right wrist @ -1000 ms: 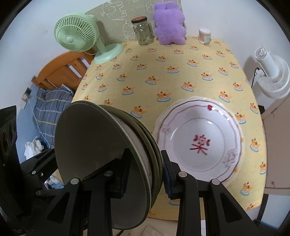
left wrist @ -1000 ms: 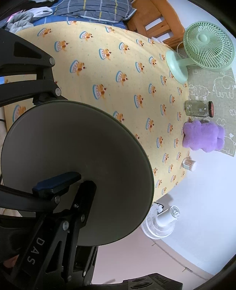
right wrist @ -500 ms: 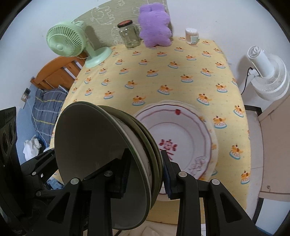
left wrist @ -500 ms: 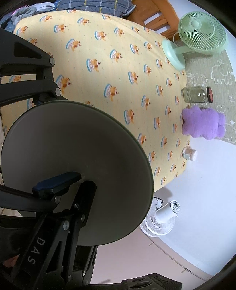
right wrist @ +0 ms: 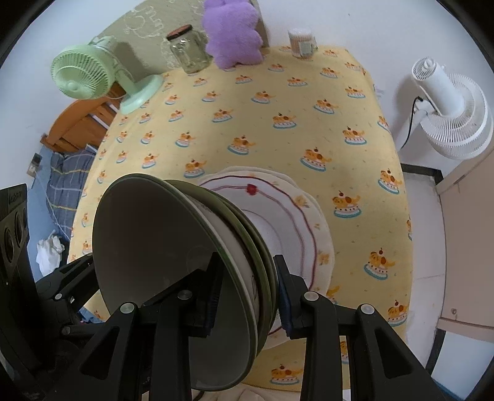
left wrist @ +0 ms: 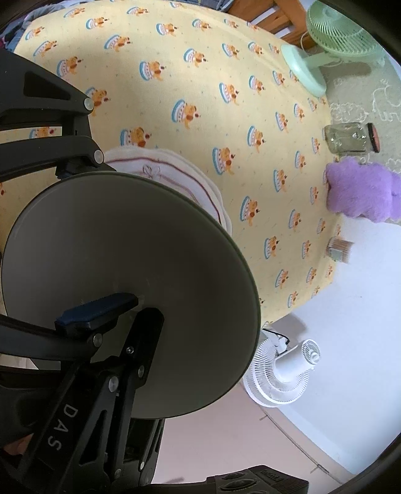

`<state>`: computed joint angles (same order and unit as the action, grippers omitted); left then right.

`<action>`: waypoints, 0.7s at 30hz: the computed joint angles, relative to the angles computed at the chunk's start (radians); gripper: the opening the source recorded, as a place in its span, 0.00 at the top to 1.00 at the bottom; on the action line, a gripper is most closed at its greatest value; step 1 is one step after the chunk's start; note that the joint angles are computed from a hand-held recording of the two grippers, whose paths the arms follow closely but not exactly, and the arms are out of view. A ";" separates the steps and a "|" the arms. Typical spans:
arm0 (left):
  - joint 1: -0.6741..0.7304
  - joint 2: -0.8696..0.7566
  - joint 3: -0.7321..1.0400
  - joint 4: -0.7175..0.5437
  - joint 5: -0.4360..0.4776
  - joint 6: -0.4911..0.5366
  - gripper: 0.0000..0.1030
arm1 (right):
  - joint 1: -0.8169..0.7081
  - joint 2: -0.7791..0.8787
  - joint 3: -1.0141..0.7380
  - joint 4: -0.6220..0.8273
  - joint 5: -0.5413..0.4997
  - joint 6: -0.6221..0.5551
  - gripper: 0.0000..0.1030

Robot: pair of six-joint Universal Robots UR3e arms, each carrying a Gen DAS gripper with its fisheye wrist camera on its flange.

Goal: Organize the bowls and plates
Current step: 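Carry the nested bowls with both tools over the plate stack, then lower the nested bowls onto the plate stack and open both tools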

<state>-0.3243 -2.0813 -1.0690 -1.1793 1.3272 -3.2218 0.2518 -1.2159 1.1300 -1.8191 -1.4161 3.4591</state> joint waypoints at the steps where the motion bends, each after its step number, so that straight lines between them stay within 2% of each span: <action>1: -0.004 -0.018 0.025 -0.013 0.001 -0.003 0.43 | -0.009 0.003 0.003 0.002 0.005 -0.006 0.65; 12: -0.010 -0.161 0.237 -0.140 0.018 -0.033 0.42 | -0.051 0.110 -0.083 0.048 0.061 -0.046 0.65; 21: -0.003 -0.207 0.297 -0.160 0.016 -0.040 0.42 | -0.042 0.185 -0.187 0.083 0.037 -0.059 0.65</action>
<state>-0.3276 -2.2881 -0.7721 -1.3388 1.3427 -3.2618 0.2094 -1.0304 0.9426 -1.7364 -1.3794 3.4003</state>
